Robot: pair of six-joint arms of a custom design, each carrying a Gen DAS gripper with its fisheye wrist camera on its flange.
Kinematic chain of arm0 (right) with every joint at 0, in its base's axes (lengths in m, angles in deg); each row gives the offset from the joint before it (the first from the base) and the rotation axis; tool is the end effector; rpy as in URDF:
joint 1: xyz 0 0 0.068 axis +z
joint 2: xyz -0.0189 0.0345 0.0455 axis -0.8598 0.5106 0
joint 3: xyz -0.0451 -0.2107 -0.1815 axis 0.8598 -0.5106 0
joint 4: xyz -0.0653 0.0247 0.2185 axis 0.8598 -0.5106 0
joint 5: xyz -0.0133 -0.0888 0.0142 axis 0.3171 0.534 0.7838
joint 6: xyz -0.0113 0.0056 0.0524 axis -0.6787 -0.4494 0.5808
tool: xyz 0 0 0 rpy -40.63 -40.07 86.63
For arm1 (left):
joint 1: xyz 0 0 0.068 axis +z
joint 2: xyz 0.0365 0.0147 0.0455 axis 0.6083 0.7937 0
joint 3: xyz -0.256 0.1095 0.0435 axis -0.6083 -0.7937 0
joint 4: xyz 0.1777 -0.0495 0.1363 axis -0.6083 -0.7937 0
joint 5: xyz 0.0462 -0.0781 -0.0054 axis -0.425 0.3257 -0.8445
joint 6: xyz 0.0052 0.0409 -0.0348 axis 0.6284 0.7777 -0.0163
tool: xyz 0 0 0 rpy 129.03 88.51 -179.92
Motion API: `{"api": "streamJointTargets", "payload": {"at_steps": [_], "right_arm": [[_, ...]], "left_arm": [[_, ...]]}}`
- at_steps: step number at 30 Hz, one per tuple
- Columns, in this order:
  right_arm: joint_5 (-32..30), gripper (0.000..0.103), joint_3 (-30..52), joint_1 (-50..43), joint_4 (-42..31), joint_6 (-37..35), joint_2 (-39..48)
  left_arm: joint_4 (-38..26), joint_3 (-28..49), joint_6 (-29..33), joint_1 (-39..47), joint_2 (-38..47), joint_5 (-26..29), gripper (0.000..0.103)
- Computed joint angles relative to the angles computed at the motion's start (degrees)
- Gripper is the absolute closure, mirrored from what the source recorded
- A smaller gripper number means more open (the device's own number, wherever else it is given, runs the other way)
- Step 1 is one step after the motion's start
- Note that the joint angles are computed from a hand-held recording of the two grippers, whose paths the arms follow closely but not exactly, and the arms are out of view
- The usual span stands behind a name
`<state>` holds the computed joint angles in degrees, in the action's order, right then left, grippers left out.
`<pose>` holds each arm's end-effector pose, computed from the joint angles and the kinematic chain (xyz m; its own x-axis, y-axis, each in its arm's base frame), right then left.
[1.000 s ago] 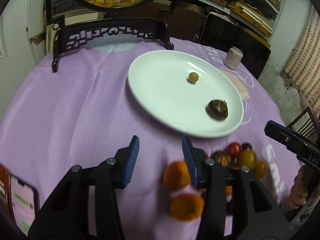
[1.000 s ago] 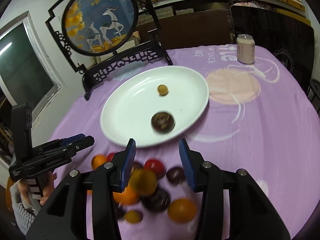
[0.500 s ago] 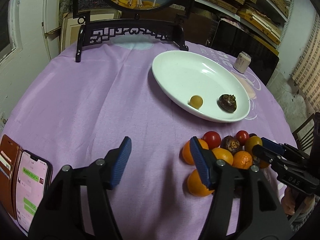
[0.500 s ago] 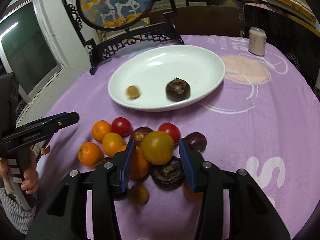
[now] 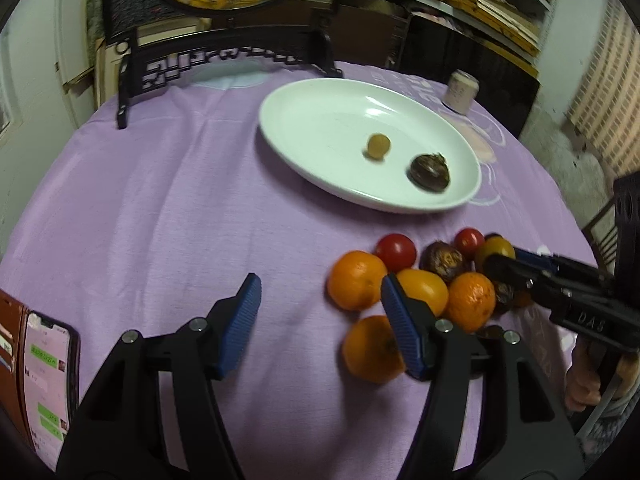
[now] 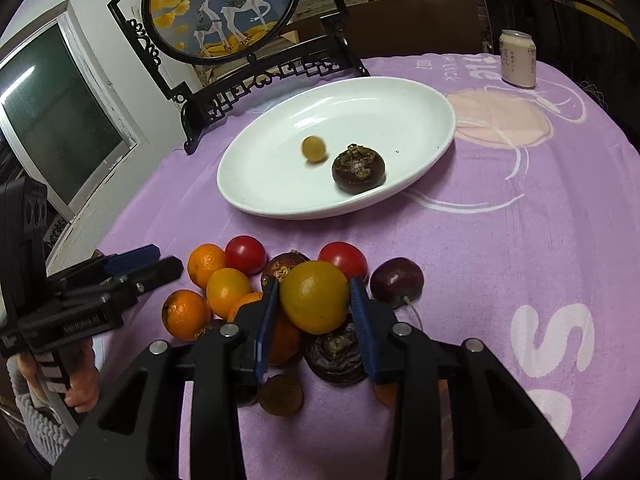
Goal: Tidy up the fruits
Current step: 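Grasp a tangerine with the left tool while the right tool grasps a yellow tomato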
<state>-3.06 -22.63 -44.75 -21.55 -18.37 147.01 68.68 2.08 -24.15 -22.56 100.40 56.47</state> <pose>0.2024 0.0672 0.0830 -0.7666 -0.1379 -0.6272 -0.4345 0.8305 0.3484 0.1514 -0.2250 0.0898 -0.7550 -0.0907 -0.6494 -0.0146 0.9925 -0.1216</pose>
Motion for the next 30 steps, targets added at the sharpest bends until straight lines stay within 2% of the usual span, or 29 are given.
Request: {"api": "streamJointTargets", "payload": {"at_steps": [8, 12, 15, 17, 20, 23, 24, 26, 28, 29, 30], "right_arm": [[-1.5, 0.067, -0.4, -3.6, -2.8, 0.4, -4.3], [-2.5, 0.067, -0.1, -4.7, -3.7, 0.3, -4.9], [-2.9, 0.067, -0.2, -5.0, -3.9, 0.3, -5.1], [-3.3, 0.067, -0.2, -5.5, -4.1, 0.2, -5.3], [-4.4, 0.067, -0.2, -6.7, -4.6, 0.1, -5.9], [-5.4, 0.067, -0.1, -7.9, -5.0, -0.2, -6.1], [-5.6, 0.067, 0.0, -8.1, -5.2, -0.2, -6.2], [-5.8, 0.067, 0.2, -8.3, -5.4, -0.1, -6.2], [-5.7, 0.067, 0.2, -8.2, -5.5, -0.1, -6.2], [-5.8, 0.067, 0.1, -8.2, -5.5, -0.1, -6.2], [-5.7, 0.067, 0.1, -8.1, -5.6, -0.2, -6.3]], "left_arm": [[-2.5, 3.9, 2.4, 0.0, 3.7, 0.2, 0.038], [-3.1, 5.0, 3.3, 1.2, 5.0, -0.6, 0.031], [-2.5, 3.4, 3.2, 2.6, 3.9, -1.2, 0.026], [-2.3, 0.6, 0.8, 3.5, 1.1, -2.7, 0.026], [-3.1, -3.1, -3.9, 5.3, -2.6, -3.8, 0.030], [4.7, -7.9, -3.3, 7.1, -4.9, 0.6, 0.032], [5.6, -7.9, -2.6, 6.7, -4.8, 0.9, 0.033], [3.0, -5.1, -1.1, 4.6, -3.3, -0.8, 0.033], [-0.4, -1.9, -0.2, 3.3, -1.0, -1.5, 0.038], [-2.6, 0.0, 0.0, 3.4, 0.8, -0.9, 0.045], [-4.5, 1.3, -0.7, 3.2, 1.9, -1.9, 0.045]]}}
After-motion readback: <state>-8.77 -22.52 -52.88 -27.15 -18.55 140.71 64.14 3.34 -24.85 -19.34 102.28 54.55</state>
